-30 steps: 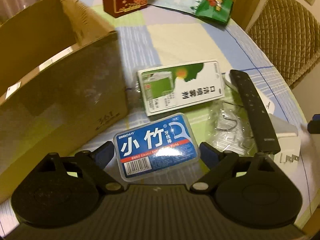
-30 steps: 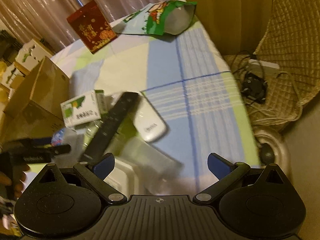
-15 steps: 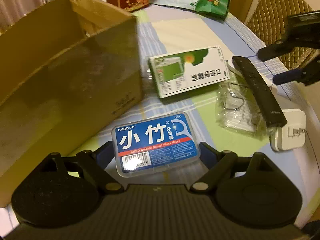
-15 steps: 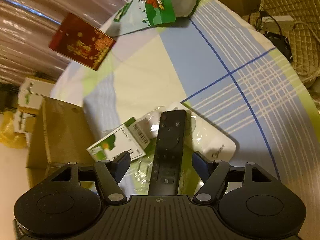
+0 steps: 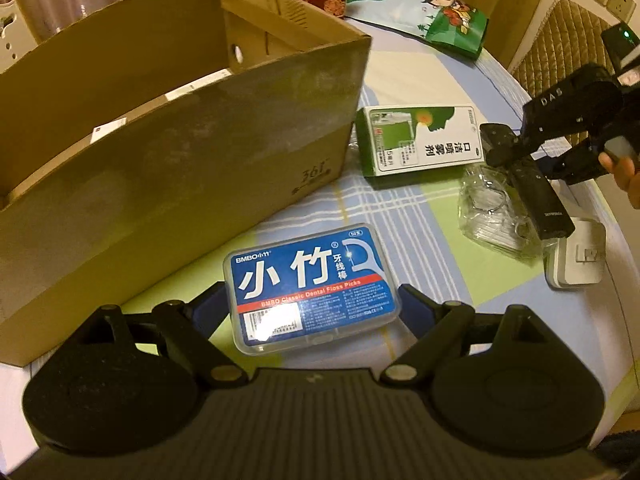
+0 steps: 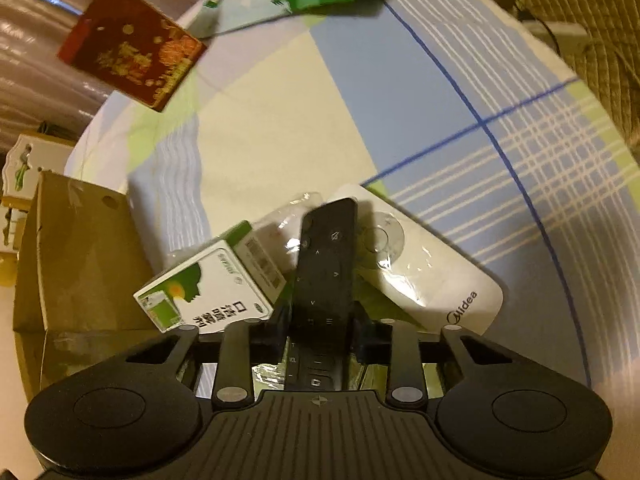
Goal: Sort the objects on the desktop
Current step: 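Grasp the black remote with the right gripper while left holds the floss box, then carry the floss box and black remote over the cardboard box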
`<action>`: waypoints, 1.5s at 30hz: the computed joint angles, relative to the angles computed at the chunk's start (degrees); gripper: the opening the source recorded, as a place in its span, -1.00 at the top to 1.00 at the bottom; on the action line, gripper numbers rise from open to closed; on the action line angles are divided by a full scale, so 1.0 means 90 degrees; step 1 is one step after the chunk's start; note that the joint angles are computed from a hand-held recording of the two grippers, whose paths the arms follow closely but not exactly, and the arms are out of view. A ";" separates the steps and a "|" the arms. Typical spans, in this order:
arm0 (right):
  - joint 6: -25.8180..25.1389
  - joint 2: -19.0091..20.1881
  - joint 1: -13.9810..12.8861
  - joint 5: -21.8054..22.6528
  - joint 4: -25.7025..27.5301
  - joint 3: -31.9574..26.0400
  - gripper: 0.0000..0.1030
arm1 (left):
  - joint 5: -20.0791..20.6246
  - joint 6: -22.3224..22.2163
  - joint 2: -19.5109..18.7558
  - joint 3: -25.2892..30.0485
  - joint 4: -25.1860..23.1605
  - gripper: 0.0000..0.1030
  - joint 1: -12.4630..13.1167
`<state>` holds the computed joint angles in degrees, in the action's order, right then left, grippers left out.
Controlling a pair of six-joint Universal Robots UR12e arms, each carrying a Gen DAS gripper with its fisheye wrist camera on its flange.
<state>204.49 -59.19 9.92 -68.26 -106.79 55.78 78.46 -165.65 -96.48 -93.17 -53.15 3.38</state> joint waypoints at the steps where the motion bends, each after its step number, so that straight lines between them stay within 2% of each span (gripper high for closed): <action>1: -0.0017 -0.0031 -0.0010 0.0081 -0.0096 0.0049 0.71 | -0.0021 0.0009 0.0017 -0.0007 0.0002 -0.70 0.0021; 4: -0.0106 -0.0160 -0.0020 0.0167 -0.0373 0.0213 0.72 | -0.0112 0.0070 0.0082 -0.0036 0.0011 -0.69 0.0087; 8: -0.0149 -0.0263 -0.0017 0.0237 -0.0459 0.0369 0.72 | -0.0213 0.0143 0.0138 -0.0067 0.0018 -0.70 0.0148; 14: 0.0365 -0.0500 -0.0063 0.0576 -0.1158 0.0679 0.72 | -0.0354 0.0221 0.0270 -0.0115 0.0070 -0.69 0.0245; 22: 0.0294 -0.0486 0.0000 0.1130 -0.1588 0.0458 0.72 | -0.0508 0.0319 0.0508 -0.0050 0.0022 -0.70 0.0460; 28: 0.0150 -0.0275 0.0131 0.1701 -0.1682 0.0061 0.72 | -0.0556 0.0442 0.0653 0.0104 0.0160 -0.70 0.0675; 33: 0.0164 0.0078 0.0288 0.2023 -0.1694 -0.0492 0.72 | -0.0534 0.0378 0.0619 0.0323 0.0217 -0.70 0.0867; 40: 0.0001 0.0704 0.0546 0.2307 -0.1494 -0.1542 0.72 | 0.0008 0.0555 0.0368 0.0670 0.0510 -0.70 0.0998; 45: -0.0050 0.1254 0.0722 0.2430 -0.1043 -0.2453 0.72 | 0.0361 0.0646 0.0097 0.0924 0.0600 -0.70 0.1015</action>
<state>204.03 -47.91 16.42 -46.39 -116.17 33.70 81.71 -159.84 -95.60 -84.85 -47.75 12.52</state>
